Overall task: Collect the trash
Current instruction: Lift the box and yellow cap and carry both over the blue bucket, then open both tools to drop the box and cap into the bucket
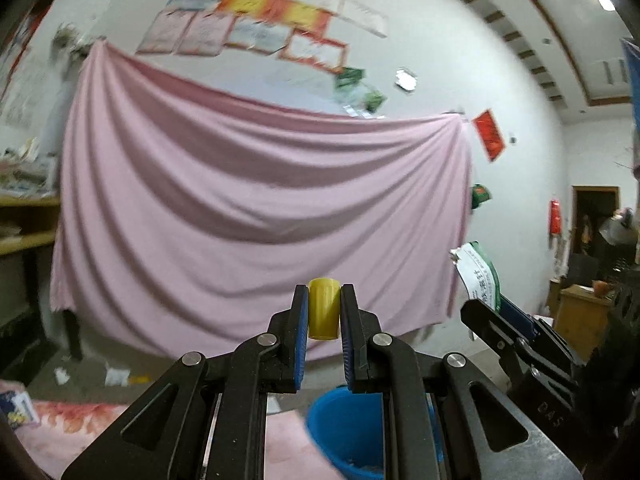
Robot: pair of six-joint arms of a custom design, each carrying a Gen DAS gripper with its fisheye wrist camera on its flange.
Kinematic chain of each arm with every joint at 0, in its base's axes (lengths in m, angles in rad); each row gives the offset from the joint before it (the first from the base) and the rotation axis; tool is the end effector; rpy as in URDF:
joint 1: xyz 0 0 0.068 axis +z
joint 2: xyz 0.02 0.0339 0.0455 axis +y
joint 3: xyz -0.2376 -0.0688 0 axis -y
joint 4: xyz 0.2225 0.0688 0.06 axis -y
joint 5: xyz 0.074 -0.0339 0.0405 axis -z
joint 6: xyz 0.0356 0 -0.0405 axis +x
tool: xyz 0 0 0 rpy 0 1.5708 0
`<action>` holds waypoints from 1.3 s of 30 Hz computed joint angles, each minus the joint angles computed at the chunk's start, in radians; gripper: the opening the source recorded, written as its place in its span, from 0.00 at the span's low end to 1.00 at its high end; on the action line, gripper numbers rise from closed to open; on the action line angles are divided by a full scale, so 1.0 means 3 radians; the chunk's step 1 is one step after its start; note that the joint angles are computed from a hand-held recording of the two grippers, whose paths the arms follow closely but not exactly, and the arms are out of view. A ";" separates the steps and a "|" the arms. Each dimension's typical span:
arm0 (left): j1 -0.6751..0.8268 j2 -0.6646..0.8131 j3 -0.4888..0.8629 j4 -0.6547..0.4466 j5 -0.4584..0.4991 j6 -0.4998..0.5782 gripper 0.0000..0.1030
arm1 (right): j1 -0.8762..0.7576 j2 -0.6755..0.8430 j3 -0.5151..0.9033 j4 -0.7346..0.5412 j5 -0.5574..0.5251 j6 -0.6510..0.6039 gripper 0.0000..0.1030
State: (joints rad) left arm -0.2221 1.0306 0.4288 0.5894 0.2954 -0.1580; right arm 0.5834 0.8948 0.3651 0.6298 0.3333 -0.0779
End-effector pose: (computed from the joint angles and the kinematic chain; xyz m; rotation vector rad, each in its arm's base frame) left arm 0.2155 -0.0593 0.2394 0.2846 1.5823 -0.5292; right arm 0.1740 0.1009 0.2490 -0.2162 1.4625 0.1651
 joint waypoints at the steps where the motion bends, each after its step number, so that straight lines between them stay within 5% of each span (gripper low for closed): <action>1: -0.0116 -0.0020 0.0001 0.0013 -0.0081 0.0030 0.12 | -0.0054 -0.0149 -0.0033 -0.0068 0.0005 -0.0022 0.45; 9: -0.0929 0.0196 0.0186 0.0138 -0.0670 0.0197 0.12 | -0.0398 -0.0920 -0.0245 -0.0471 -0.0074 -0.0069 0.45; 15: -0.1178 0.0641 0.0441 0.0180 -0.0844 0.0221 0.12 | -0.0945 -0.1092 -0.0276 -0.0738 -0.0480 0.0120 0.45; 21: -0.1276 0.1125 0.0793 -0.0127 -0.0947 0.0093 0.12 | -0.1338 -0.0690 -0.0120 -0.0992 -0.0778 0.0334 0.45; 39: -0.1076 0.2258 0.1939 -0.1330 -0.0541 -0.0445 0.12 | -0.1891 0.0293 0.0194 -0.1548 -0.1229 0.0542 0.45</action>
